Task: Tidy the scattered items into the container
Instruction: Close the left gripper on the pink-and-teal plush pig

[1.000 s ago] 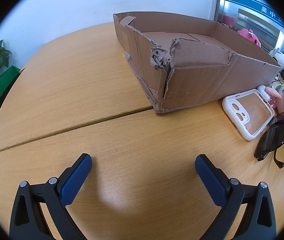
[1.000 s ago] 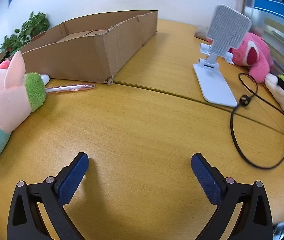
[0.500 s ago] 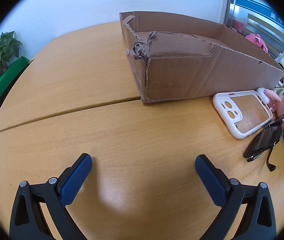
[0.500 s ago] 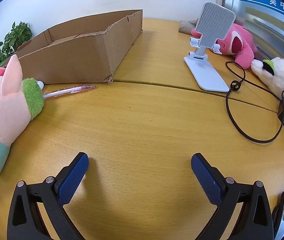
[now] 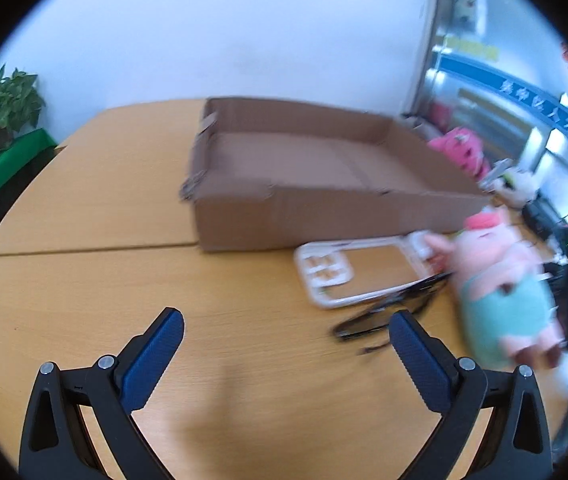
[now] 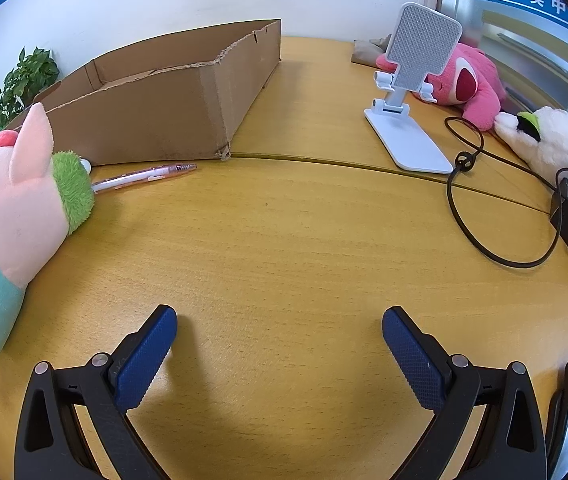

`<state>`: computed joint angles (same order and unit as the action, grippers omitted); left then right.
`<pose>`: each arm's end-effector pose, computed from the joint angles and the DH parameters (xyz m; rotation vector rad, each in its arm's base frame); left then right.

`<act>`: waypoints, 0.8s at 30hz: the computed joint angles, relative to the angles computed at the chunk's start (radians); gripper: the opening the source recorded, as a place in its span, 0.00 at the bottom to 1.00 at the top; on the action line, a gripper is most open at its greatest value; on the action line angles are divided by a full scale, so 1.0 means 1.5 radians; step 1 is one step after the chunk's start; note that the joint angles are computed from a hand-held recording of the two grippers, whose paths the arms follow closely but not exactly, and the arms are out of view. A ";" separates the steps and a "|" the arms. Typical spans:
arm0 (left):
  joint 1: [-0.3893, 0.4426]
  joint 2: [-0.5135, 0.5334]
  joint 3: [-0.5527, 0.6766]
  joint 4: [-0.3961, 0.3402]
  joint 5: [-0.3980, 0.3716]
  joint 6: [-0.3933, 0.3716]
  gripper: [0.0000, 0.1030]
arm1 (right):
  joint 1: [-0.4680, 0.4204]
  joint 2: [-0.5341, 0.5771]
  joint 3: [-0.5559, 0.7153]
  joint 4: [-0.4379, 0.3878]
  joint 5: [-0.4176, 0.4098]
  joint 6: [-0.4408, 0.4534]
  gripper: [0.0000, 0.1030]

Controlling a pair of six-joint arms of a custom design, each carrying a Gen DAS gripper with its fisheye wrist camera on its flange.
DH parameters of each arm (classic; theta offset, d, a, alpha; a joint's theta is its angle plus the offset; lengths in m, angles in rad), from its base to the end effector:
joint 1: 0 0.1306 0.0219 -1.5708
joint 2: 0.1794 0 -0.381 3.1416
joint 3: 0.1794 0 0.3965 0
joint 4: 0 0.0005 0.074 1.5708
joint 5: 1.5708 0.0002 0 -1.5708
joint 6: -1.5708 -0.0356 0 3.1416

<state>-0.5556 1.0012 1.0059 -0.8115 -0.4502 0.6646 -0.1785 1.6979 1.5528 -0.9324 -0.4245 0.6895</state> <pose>0.3025 -0.1701 0.4081 -0.3323 2.2561 -0.0965 0.5727 -0.0889 0.3427 -0.7671 2.3973 0.2253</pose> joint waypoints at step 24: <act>-0.032 0.206 0.065 0.230 0.348 0.032 0.64 | -0.004 -0.035 -0.010 -0.085 -0.106 -0.019 0.98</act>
<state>-0.6029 1.3098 1.1029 -0.4672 0.0713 0.7132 -0.1842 1.6456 1.5382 -1.0597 -0.5829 0.6604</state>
